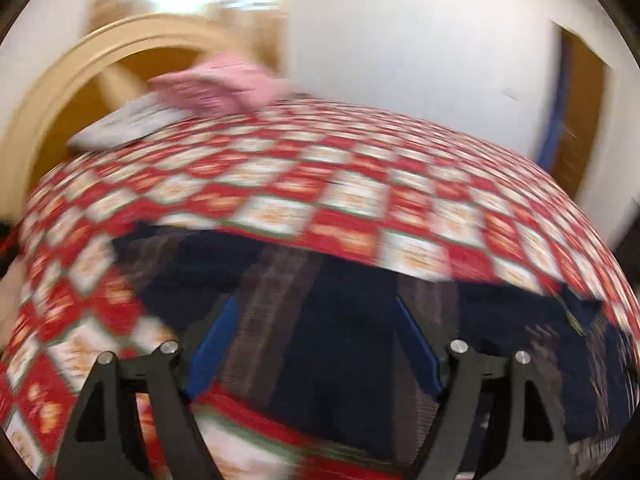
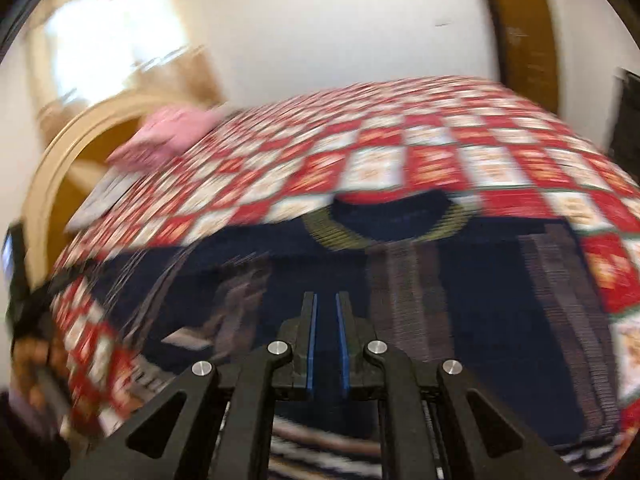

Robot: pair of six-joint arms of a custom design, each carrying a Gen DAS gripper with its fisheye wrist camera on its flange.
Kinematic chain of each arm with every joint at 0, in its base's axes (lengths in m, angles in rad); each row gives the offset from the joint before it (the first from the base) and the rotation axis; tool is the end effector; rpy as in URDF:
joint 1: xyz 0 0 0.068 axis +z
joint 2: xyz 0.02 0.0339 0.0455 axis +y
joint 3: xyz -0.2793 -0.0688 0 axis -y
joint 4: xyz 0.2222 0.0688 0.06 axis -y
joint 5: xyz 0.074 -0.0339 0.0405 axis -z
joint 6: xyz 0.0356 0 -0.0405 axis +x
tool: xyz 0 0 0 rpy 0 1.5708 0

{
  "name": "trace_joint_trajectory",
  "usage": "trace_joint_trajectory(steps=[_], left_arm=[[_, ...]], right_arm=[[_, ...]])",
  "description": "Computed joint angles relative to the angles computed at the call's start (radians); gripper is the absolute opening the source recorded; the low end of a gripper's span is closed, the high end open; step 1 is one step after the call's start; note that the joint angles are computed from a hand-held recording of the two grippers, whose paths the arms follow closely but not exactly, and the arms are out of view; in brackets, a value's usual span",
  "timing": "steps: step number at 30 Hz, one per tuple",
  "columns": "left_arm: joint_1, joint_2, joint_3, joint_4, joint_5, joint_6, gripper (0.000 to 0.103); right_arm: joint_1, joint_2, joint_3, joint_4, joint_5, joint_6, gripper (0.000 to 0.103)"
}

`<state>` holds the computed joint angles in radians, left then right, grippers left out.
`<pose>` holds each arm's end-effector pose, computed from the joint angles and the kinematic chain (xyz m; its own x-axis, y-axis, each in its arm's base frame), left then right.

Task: Fold small clothes

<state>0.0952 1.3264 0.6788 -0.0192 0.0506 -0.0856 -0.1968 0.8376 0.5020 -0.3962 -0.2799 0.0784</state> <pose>0.2509 0.0222 0.2305 -0.6087 -0.1439 -0.7803 -0.1078 0.9893 -0.0983 0.1423 -0.0183 0.2322 -0.6544 0.2072 -0.7272 0.0377 0.9695 0.2423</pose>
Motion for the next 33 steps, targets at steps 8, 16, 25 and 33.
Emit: trace_joint_trajectory(steps=[8,16,25,33], left_arm=[[0.354,0.317,0.185,0.034,0.037,-0.058,0.081],[0.397,0.543,0.324,0.002,0.164,-0.198,0.074],[0.398,0.556,0.330,0.050,0.238,-0.173,0.008],[0.366,0.441,0.262,0.091,0.227,-0.162,0.007]], right_arm=[[0.493,0.173,-0.112,0.212,0.322,0.213,0.010],[0.478,0.176,-0.120,0.232,0.257,0.184,0.039],[0.863,0.359,-0.061,0.237,0.668,0.222,0.083],[0.821,0.069,-0.082,0.105,0.675,0.269,0.083]])
